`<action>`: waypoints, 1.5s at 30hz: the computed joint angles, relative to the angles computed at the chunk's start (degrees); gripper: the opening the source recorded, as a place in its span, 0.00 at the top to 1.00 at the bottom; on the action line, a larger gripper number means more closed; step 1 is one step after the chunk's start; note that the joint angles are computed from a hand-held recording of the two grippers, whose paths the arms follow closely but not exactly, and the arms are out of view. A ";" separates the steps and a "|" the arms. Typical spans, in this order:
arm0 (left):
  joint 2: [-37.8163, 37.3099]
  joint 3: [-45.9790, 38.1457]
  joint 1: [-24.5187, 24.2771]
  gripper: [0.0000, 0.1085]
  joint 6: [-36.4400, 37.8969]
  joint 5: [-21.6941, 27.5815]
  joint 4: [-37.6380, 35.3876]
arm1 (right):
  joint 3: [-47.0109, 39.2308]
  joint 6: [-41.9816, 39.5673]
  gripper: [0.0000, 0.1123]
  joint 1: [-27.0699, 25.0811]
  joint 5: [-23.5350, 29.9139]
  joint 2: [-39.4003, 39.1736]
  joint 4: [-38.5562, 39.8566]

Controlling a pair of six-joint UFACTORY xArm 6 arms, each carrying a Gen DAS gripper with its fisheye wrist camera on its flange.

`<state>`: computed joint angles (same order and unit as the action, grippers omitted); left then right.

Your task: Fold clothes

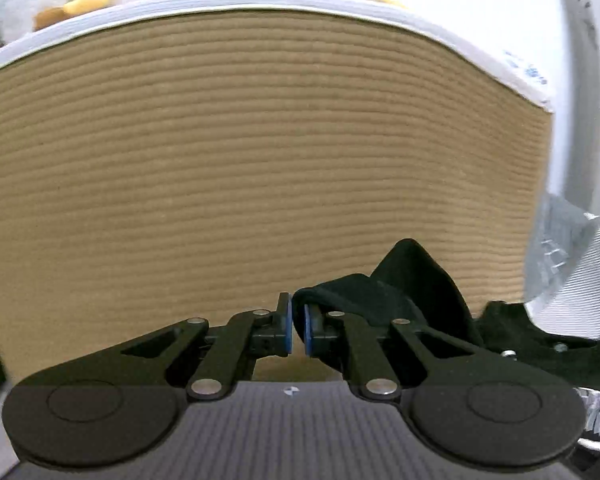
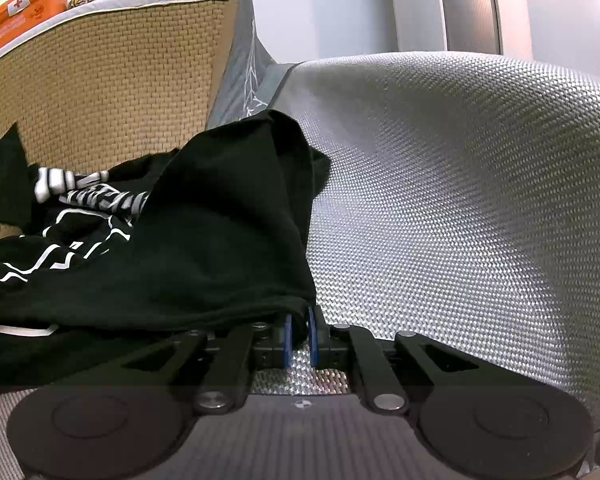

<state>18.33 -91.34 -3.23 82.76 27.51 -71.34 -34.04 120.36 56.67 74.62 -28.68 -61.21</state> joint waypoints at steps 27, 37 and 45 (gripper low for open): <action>6.88 -6.09 17.16 0.93 -11.72 -1.44 13.80 | -11.90 -9.94 0.91 -13.07 -22.13 13.30 -9.97; 7.96 -8.07 24.37 0.92 -12.13 1.89 17.31 | -20.30 -9.34 0.91 -20.13 -32.31 22.53 -11.73; 8.80 -9.26 28.67 0.92 -11.56 3.12 17.99 | -28.11 -14.88 0.91 -23.09 -36.13 29.39 -10.64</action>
<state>27.13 -100.60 25.44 71.19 30.64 -53.35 -62.15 105.48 33.58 38.48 0.71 -71.84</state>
